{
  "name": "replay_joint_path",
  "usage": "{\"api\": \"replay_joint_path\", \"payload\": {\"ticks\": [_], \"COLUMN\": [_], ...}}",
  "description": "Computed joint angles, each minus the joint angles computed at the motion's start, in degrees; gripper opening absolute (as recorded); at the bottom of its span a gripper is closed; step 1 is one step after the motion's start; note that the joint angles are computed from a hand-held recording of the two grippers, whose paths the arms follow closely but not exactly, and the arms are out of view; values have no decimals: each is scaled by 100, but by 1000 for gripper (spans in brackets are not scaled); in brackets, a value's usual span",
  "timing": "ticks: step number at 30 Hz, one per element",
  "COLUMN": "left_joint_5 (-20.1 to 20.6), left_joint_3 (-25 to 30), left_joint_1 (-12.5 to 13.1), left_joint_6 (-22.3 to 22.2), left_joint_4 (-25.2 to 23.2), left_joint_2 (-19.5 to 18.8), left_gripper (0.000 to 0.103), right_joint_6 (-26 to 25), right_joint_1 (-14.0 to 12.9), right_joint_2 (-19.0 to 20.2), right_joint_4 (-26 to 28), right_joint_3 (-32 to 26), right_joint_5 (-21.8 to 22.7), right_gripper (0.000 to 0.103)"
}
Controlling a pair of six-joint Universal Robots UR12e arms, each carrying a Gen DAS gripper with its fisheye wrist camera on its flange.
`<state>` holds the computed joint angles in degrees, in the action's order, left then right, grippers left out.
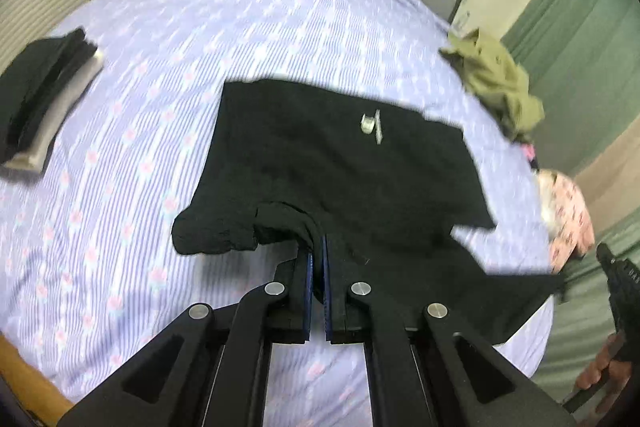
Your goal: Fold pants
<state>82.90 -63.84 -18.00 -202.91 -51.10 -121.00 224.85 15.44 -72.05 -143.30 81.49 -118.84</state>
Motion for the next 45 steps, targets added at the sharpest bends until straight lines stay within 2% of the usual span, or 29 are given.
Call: {"api": "replay_joint_path", "payload": {"ticks": [3, 6, 8, 9, 11, 13, 18, 22, 24, 27, 35, 37, 38, 39, 41, 45], "left_joint_5": [-18, 22, -47, -47, 4, 71, 183, 144, 214, 196, 238, 284, 289, 290, 243, 221], "left_joint_3": [524, 1097, 1357, 1451, 1549, 1523, 1085, 925, 914, 945, 986, 977, 976, 973, 972, 958], "left_joint_1": [-3, -33, -24, -26, -45, -74, -103, -92, -96, -86, -104, -113, -112, -111, -94, -45], "left_joint_6": [-24, 98, 40, 35, 101, 251, 504, 505, 550, 635, 949, 1007, 1007, 1007, 922, 693], "left_joint_4": [90, -1, -100, -156, -233, -283, -327, -405, -414, -430, -483, -486, -500, -510, -539, -601], "left_joint_2": [-316, -653, -800, -858, -923, -921, -710, -632, -631, -650, -662, -652, -648, -644, -637, -594], "left_gripper": [6, 6, 6, 6, 6, 6, 6, 6, 6, 6, 6, 6, 6, 6, 6, 6], "right_joint_6": [-581, -768, -669, -565, -316, 6, 1086, 1967, 2341, 2554, 3159, 3183, 3135, 3102, 2998, 2617], "right_joint_1": [-139, -243, -221, -217, -183, -175, -295, -222, -217, -255, -294, -322, -348, -372, -372, -313], "right_joint_2": [344, 527, 547, 533, 467, 338, 121, 24, 12, 19, 128, 173, 190, 196, 195, 149], "right_joint_4": [-330, -337, -133, 12, 384, 464, 803, 946, 954, 815, 263, 144, 201, 222, 272, 254], "right_joint_3": [-552, -870, -931, -912, -797, -522, 76, 464, 609, 806, 1017, 1005, 969, 942, 847, 531], "right_joint_5": [42, 247, 105, 99, -51, -35, 926, 1119, 1453, 2086, 2473, 2499, 2550, 2590, 2465, 1792], "right_gripper": [5, 5, 7, 12, 54, 57, 57, 58, 62, 62, 61, 43, 19, 9, 8, 6]}}
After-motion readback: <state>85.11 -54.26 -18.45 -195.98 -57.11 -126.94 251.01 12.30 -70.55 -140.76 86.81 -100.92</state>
